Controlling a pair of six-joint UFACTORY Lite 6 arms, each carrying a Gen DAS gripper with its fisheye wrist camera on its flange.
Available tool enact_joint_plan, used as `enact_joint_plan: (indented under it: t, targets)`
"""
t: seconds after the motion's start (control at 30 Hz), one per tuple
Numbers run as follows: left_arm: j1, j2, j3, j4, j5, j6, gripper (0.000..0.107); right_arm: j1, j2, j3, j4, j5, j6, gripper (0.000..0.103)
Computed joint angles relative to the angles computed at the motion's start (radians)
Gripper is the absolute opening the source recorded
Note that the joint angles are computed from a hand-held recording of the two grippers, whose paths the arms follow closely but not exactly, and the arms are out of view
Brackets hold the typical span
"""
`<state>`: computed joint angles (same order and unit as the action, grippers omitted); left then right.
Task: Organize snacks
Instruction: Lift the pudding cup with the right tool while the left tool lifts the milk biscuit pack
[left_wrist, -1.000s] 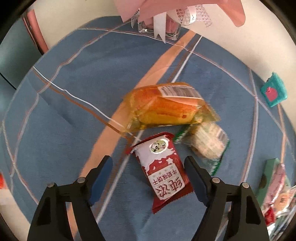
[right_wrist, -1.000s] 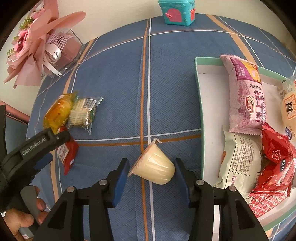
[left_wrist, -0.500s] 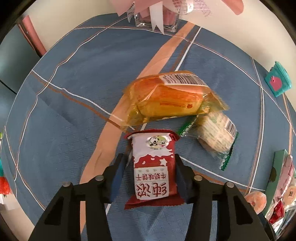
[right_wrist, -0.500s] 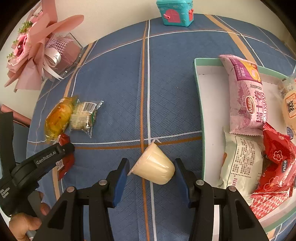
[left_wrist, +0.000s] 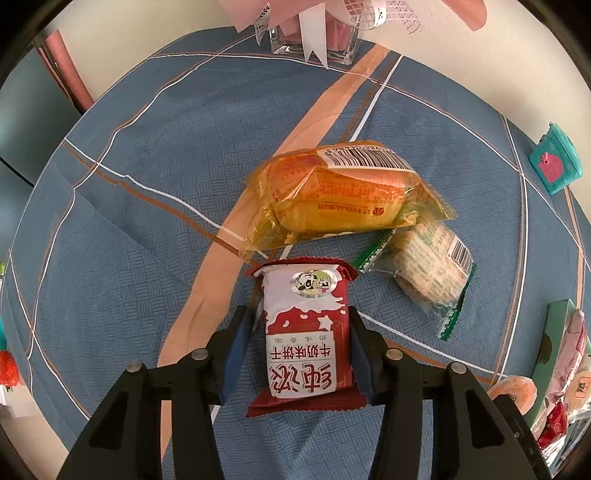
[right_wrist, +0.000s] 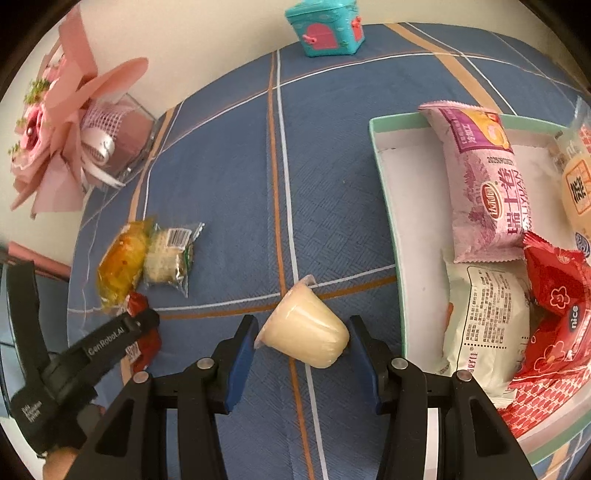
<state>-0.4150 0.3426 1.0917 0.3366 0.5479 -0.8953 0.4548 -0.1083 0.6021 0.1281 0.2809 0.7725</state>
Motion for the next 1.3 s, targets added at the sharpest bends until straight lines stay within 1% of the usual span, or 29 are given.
enact_joint_plan:
  t: [0.1,0.2,0.23,0.3,0.37,0.43,0.47,0.53,0.6,0.63,0.67,0.77,0.83,1.0,1.1,1.2,1.3]
  targets:
    - [0.001,0.000,0.000,-0.001,-0.001,0.001,0.052,-0.010,-0.002,-0.008,0.009,-0.020,0.011,0.054]
    - [-0.002,0.002,0.001,0.004,0.001,-0.005,0.052,-0.004,-0.007,-0.010,-0.034,-0.019,0.063,0.052]
    - [-0.001,0.001,-0.001,0.005,0.000,-0.005,0.052,0.000,-0.006,-0.008,-0.057,-0.016,0.086,0.051]
    - [-0.002,-0.001,-0.003,0.006,-0.001,-0.007,0.052,0.007,-0.001,-0.005,-0.102,-0.018,0.137,0.044]
    - [0.003,-0.005,-0.008,-0.003,-0.008,-0.002,0.051,-0.003,-0.014,-0.019,-0.078,-0.023,0.104,0.042]
    - [0.009,-0.015,-0.014,-0.018,-0.014,0.008,0.047,-0.012,-0.019,-0.024,-0.040,-0.026,0.055,0.042]
    - [0.012,-0.020,-0.018,-0.026,-0.017,0.013,0.043,-0.015,-0.023,-0.028,-0.034,-0.027,0.046,0.042]
    - [0.012,-0.034,-0.026,-0.034,-0.013,0.015,0.041,-0.025,-0.035,-0.036,0.006,-0.027,0.003,0.041]
    - [0.016,-0.046,-0.036,-0.047,-0.017,0.023,0.041,-0.040,-0.074,-0.058,0.047,-0.018,-0.048,0.035]
    - [0.021,-0.060,-0.045,-0.060,-0.018,0.036,0.041,-0.045,-0.093,-0.064,0.057,-0.012,-0.063,0.028]
    - [0.025,-0.070,-0.053,-0.075,-0.021,0.049,0.041,-0.045,-0.100,-0.062,0.060,-0.008,-0.068,0.024]
    - [0.038,-0.103,-0.082,-0.139,-0.036,0.102,0.041,-0.047,-0.141,-0.066,0.096,0.005,-0.116,0.020]
    - [0.036,-0.123,-0.101,-0.163,-0.042,0.121,0.041,-0.049,-0.164,-0.074,0.114,0.014,-0.136,0.020]
    - [0.013,-0.164,-0.132,-0.177,-0.041,0.117,0.041,-0.091,-0.195,-0.098,0.274,0.022,-0.305,0.020]
    - [0.007,-0.179,-0.141,-0.192,-0.039,0.130,0.041,-0.096,-0.195,-0.089,0.240,0.036,-0.291,0.021]
    - [-0.015,-0.193,-0.166,-0.178,-0.040,0.101,0.041,-0.103,-0.194,-0.090,0.266,0.043,-0.319,0.021]
    - [-0.023,-0.198,-0.185,-0.186,-0.039,0.101,0.041,-0.081,-0.165,-0.067,0.216,0.052,-0.274,0.026]
